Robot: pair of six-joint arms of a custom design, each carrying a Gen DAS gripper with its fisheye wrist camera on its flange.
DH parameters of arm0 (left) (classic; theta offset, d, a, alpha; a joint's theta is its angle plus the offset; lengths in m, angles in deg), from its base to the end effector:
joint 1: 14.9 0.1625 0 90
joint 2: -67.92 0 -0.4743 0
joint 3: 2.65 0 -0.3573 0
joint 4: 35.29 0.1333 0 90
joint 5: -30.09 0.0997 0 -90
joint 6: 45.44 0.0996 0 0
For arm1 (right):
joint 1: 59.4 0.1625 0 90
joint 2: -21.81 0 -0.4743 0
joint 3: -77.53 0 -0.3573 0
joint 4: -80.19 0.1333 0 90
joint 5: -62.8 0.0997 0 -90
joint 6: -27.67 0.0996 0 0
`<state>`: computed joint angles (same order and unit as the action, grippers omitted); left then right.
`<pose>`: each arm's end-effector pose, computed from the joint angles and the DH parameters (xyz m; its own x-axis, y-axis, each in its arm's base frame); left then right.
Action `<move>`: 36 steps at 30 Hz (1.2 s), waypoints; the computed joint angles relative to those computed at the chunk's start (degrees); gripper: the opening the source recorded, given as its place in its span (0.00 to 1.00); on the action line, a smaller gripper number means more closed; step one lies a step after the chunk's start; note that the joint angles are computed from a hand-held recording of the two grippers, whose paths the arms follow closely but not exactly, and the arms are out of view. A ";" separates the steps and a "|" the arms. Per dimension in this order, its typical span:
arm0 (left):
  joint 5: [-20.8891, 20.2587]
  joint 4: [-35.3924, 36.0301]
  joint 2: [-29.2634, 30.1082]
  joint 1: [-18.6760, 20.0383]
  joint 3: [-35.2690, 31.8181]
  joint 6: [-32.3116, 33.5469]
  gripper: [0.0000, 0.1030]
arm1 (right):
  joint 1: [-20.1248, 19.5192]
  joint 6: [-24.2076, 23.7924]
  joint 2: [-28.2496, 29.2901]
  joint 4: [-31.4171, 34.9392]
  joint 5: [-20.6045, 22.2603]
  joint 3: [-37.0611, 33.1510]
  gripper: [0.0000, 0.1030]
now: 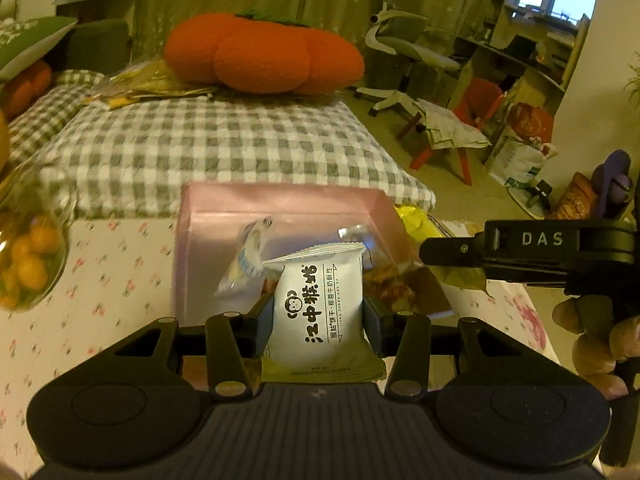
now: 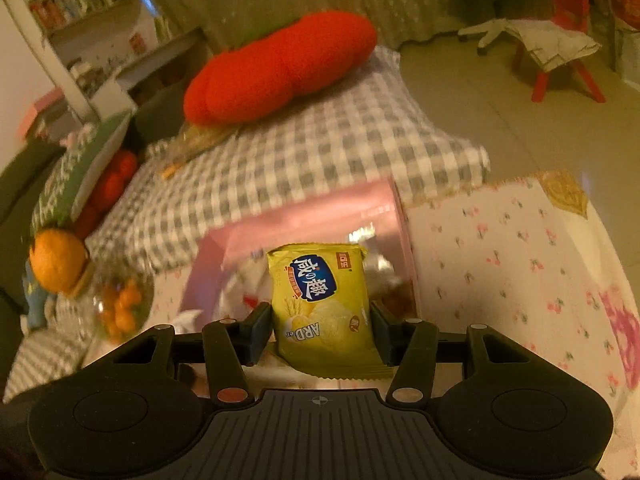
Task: Organize snacks
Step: 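Lower both packets into the pink box and open both tools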
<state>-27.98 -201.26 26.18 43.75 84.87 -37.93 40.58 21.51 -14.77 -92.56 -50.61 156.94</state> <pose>-0.2219 -0.7217 0.1993 -0.7970 0.3091 -0.5189 0.5587 0.7038 -0.4388 0.2271 -0.7500 0.1961 -0.9282 0.0105 0.3718 -0.2339 0.7609 -0.6053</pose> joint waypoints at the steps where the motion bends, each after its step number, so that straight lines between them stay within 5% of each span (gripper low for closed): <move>1: 0.31 0.28 0.81 0.05 -1.04 0.31 0.42 | -0.38 0.33 0.37 -0.06 0.79 -0.72 0.50; 18: 7.38 2.91 11.90 0.91 -14.97 8.18 0.42 | -4.69 0.27 5.11 0.48 6.68 -7.41 0.50; 31: 13.15 1.39 15.74 1.25 -19.45 14.24 0.42 | -5.80 -0.15 6.88 -0.60 8.24 -9.44 0.51; 34: 12.77 1.07 15.62 1.39 -19.38 13.70 0.46 | -5.91 1.06 6.91 -0.74 8.30 -9.54 0.54; 36: 12.96 0.02 15.43 1.30 -18.89 13.93 0.60 | -6.15 2.64 6.62 -0.25 9.14 -9.50 0.58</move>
